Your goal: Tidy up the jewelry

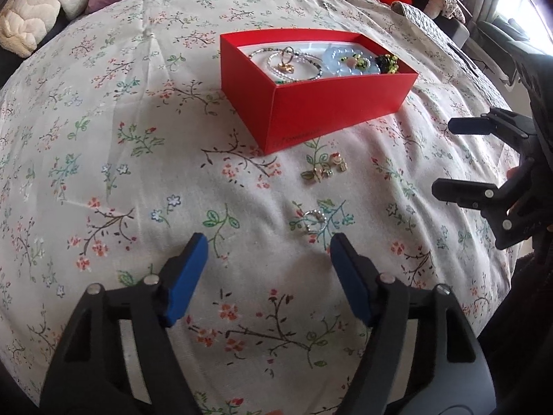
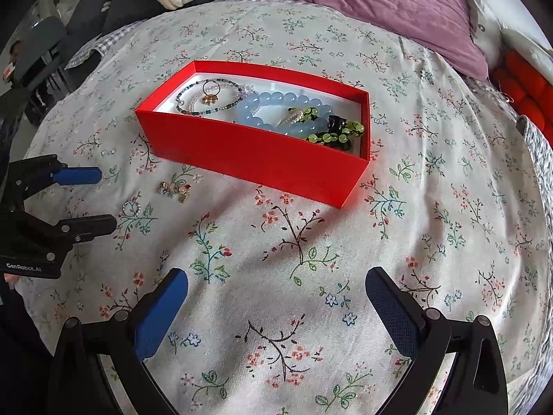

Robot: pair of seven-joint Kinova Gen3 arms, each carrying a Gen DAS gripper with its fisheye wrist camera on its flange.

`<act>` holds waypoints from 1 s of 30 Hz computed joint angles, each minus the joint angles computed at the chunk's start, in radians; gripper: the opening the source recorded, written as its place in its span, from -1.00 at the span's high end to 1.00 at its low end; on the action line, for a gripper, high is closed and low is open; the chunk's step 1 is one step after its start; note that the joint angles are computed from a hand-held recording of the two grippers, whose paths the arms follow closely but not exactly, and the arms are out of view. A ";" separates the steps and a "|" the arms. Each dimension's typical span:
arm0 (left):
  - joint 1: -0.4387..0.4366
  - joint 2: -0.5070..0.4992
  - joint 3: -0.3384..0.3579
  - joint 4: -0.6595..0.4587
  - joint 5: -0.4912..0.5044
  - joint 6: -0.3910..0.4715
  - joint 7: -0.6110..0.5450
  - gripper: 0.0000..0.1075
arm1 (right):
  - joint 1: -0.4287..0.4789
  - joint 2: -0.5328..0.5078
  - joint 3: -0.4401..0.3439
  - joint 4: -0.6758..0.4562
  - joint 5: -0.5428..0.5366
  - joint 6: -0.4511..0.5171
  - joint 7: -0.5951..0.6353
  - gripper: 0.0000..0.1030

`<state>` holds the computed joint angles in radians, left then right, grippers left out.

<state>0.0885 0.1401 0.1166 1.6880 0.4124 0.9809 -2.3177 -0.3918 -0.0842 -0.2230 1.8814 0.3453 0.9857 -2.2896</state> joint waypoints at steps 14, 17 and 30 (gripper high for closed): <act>0.041 -0.001 0.022 0.009 0.017 0.013 -0.076 0.33 | -0.004 0.019 0.007 -0.018 -0.013 -0.004 0.020 -1.00; 0.046 0.001 0.019 0.007 0.001 0.004 -0.058 0.50 | -0.008 0.021 0.007 -0.020 -0.013 -0.001 0.017 -1.00; 0.023 -0.014 0.008 0.009 0.004 0.006 -0.078 0.87 | 0.014 0.003 0.035 0.007 -0.119 -0.101 0.165 -1.00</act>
